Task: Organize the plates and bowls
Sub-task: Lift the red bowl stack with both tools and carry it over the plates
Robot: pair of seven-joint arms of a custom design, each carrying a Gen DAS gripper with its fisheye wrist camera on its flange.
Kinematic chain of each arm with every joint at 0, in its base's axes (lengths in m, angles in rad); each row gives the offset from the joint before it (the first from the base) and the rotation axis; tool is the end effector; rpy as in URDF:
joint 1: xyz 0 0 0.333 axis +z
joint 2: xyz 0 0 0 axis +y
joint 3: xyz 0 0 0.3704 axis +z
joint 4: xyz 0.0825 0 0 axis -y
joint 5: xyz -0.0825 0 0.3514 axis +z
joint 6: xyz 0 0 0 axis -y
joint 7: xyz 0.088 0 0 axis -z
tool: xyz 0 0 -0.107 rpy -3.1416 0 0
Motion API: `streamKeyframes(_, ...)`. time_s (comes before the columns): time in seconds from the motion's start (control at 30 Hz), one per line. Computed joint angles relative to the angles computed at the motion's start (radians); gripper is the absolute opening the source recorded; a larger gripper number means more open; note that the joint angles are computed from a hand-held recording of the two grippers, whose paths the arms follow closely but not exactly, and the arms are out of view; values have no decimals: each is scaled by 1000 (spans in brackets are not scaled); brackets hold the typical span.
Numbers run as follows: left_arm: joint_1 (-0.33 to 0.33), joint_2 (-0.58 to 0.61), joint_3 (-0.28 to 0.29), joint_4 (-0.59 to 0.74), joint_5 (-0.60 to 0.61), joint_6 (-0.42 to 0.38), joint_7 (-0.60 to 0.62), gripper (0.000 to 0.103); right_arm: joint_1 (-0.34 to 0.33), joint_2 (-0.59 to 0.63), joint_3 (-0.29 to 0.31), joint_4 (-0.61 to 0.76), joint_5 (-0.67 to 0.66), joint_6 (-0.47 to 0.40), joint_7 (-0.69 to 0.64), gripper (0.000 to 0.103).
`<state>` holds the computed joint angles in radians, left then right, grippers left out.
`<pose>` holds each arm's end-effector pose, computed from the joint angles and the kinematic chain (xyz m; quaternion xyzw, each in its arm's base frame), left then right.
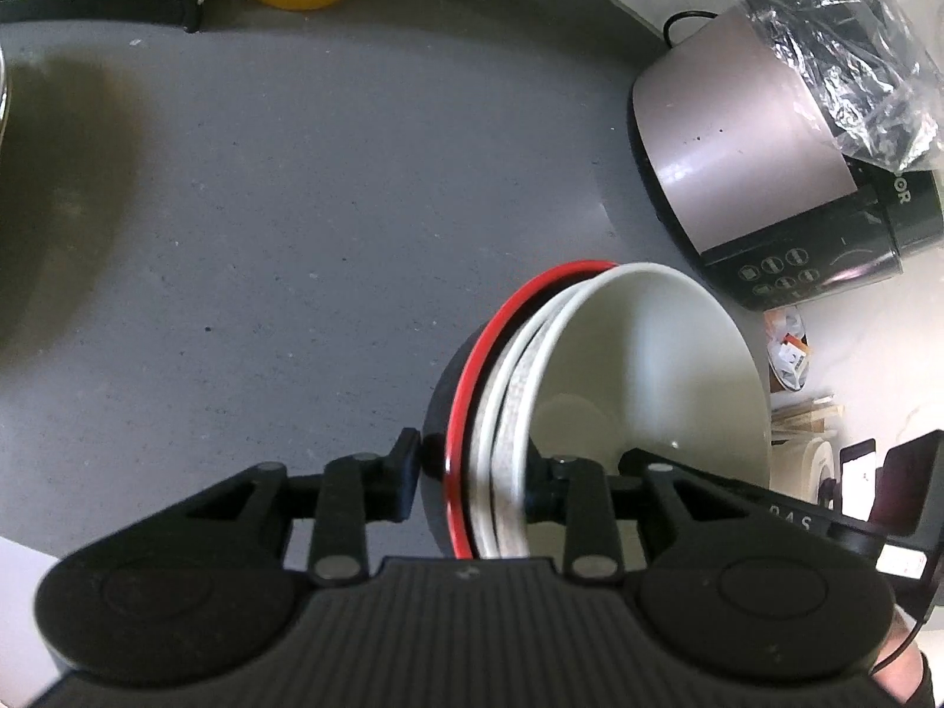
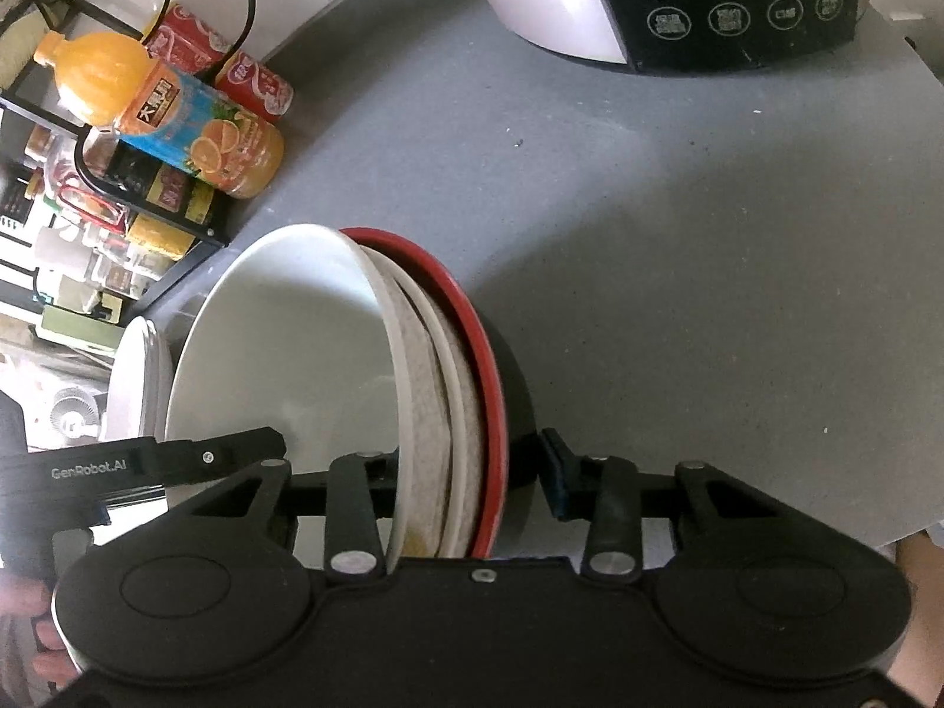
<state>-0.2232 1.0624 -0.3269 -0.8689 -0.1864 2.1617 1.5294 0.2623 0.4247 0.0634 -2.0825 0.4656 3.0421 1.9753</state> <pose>0.7679 -0.3211 0.3327 0.6038 -0.7562 0.2202 0.1227 0.6054 0.1638 0.3499 -0.4731 0.8380 -0.0179 0.2713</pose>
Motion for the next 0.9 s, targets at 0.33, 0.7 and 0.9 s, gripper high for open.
streamKeyframes(0.33, 27, -43, -11, -83, -8, 30, 49, 29, 95, -5, -94, -11, -84, 11, 81, 31)
streamKeyframes(0.7, 51, -57, -13, -94, -17, 32, 79, 28, 135, 18, -122, 30, -137, 27, 149, 30)
streamKeyframes(0.9, 66, -58, -8, -67, -18, 8, 95, 28, 149, 38, -131, 84, -163, 2, 166, 30)
